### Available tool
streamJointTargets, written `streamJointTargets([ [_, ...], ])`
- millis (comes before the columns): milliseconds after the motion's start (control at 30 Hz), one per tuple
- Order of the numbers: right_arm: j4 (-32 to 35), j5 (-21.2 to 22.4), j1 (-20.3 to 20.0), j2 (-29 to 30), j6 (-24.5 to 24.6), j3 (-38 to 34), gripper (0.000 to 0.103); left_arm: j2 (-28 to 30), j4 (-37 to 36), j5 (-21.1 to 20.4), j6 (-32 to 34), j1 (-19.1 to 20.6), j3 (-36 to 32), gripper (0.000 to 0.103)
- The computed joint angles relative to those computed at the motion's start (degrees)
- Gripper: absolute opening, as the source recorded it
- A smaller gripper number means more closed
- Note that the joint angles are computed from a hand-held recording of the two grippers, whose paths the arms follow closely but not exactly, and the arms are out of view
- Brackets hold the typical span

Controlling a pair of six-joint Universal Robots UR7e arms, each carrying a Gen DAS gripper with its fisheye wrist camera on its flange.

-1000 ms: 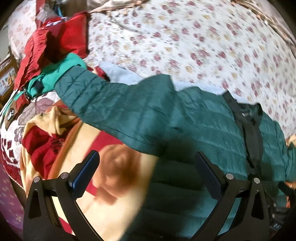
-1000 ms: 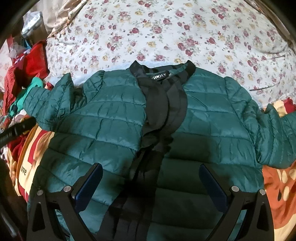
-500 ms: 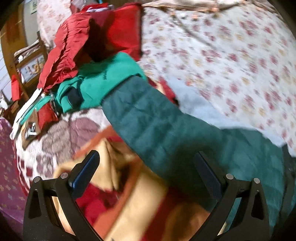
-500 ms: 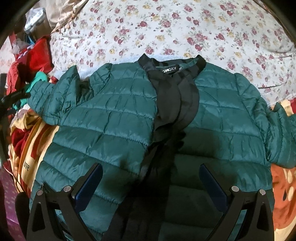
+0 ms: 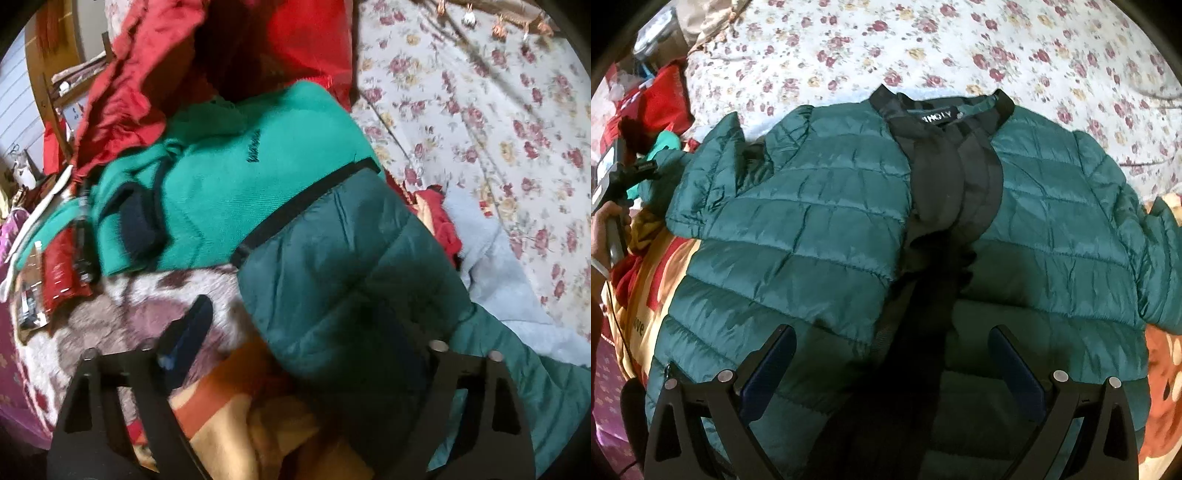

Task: Fold large clothes
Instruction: 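Move the left gripper to the jacket sleeve cuff and close on it, then fold the held sleeve across the jacket back with the left gripper, then release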

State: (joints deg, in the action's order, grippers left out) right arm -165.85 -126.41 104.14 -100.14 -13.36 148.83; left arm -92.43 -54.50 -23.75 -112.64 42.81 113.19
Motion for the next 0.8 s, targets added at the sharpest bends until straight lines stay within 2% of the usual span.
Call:
streamJointTargets([
  [67, 0.5, 0.1, -0.5, 0.1, 0.4, -0.1, 0.103, -0.7, -7.4, 0.0, 7.3, 1.5, 1.5, 0.049],
  [100, 0.6, 0.1, -0.7, 0.1, 0.5, -0.1, 0.103, -0.9, -8.8, 0.2, 8.5, 1.9, 2.0, 0.043],
  [167, 0.6, 0.1, -0.7, 0.0, 0.6, -0.1, 0.103, -1.6, -7.2, 1.0, 6.0, 1.4, 2.5, 0.018],
  [233, 0.7, 0.3, -0.6, -0.3, 0.4, 0.0, 0.103, -3.8, -10.8, 1.2, 8.3, 0.5, 4.4, 0.012],
  [367, 0.9, 0.9, -0.8, -1.1, 0.4, 0.3, 0.103, -6.7, -9.2, 1.8, 8.4, -4.3, 6.6, 0.008],
  [600, 2.7, 1.7, -0.7, -4.2, 0.7, 1.0, 0.103, -12.0, -14.2, -0.3, 13.3, -13.1, 11.3, 0.007],
  [667, 2.6, 1.4, -0.5, -4.8, 0.6, 1.1, 0.103, -12.0, -11.7, -1.1, 10.7, -16.4, 11.4, 0.007],
  [800, 2.8, 1.8, -1.0, -6.1, 0.9, 1.4, 0.103, -9.5, -13.3, -2.2, 11.3, -19.3, 11.1, 0.007],
])
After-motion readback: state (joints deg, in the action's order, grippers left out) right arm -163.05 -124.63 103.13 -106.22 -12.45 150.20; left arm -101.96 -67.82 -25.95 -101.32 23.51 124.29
